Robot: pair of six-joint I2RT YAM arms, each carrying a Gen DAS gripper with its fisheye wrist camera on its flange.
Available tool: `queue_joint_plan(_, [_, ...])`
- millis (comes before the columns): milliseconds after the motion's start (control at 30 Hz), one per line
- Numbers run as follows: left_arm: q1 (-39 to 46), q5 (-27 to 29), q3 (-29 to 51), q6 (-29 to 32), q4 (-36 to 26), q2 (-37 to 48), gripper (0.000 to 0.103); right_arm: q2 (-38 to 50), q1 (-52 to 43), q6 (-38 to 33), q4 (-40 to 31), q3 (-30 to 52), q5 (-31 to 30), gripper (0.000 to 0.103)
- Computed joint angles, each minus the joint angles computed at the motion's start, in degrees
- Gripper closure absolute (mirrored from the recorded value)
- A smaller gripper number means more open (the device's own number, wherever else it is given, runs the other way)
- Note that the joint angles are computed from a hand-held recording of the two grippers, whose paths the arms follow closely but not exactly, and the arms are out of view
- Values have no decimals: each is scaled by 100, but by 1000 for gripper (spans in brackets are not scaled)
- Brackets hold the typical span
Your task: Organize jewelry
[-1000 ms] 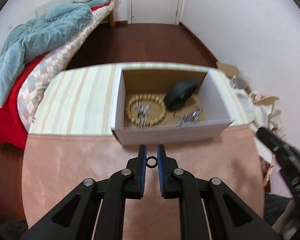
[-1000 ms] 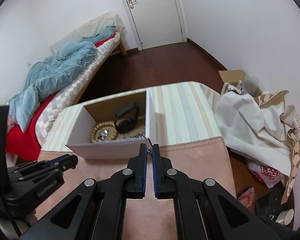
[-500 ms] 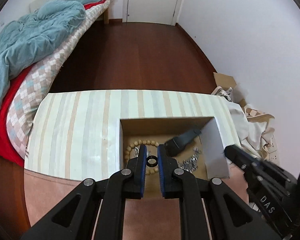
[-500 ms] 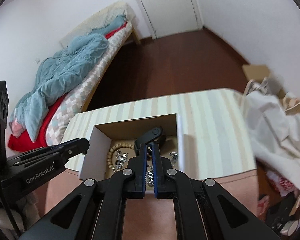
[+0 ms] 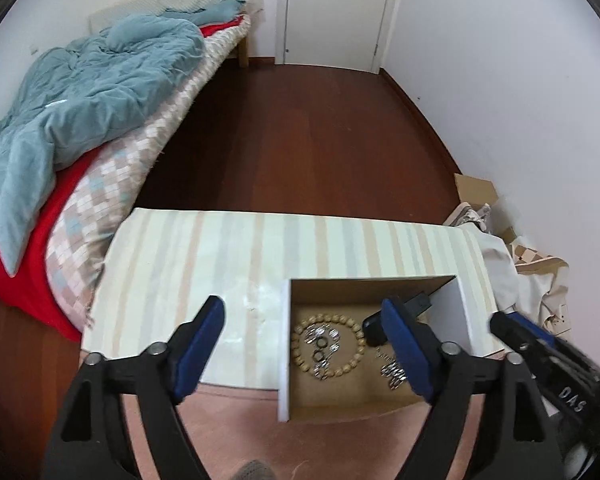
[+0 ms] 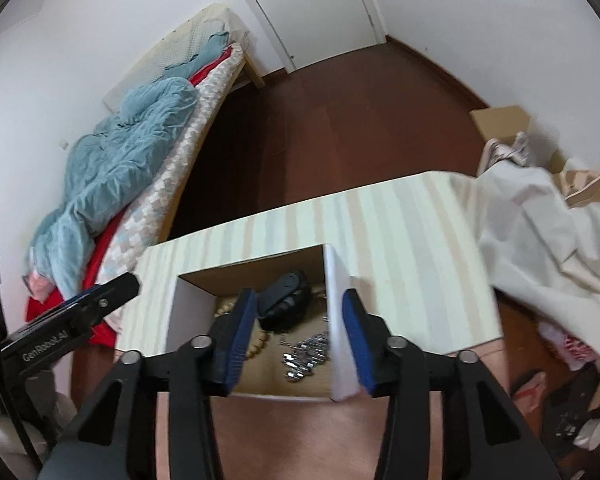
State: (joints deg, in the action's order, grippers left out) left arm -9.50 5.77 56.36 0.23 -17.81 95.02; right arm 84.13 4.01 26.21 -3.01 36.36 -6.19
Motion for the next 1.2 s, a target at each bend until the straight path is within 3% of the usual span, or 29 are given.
queue_joint_plan(100, [28,-271,-322,107,66,-284,4,-332,332,-71,-586,22,743,35])
queue_joint_plan(133, [26,-351,-394,133,41,-355,2,-376,421,-68,-709,48,880,25])
queue_joint_plan(200, [29,-532,-609,214,51,-524,2,-345,762,-46,-1238,238,1525,9])
queue_joint_plan(267, [52,-604,-835,299,77,-700,1,-290,1038,25,-1631,362,1917,0])
queue_joint_plan(500, [111,-696,-1374,365,-148,-1435,1,-660,1654,593,-2543,403,2522,0])
queue_joint_plan(867, [269,-455,-1384,270,-1800,-3400,1,-2030,2928,1547,-4485,917,3216,0])
queue_joint_plan(1000, [316,-434,-1183,305,-2612,-4199,1,-2495,3674,2244,-5556,1344,3634,0])
queue_joint_plan(1200, [562,-295,-632,444,-3904,-5085,1,-2694,5398,4154,-7732,2436,4495,0])
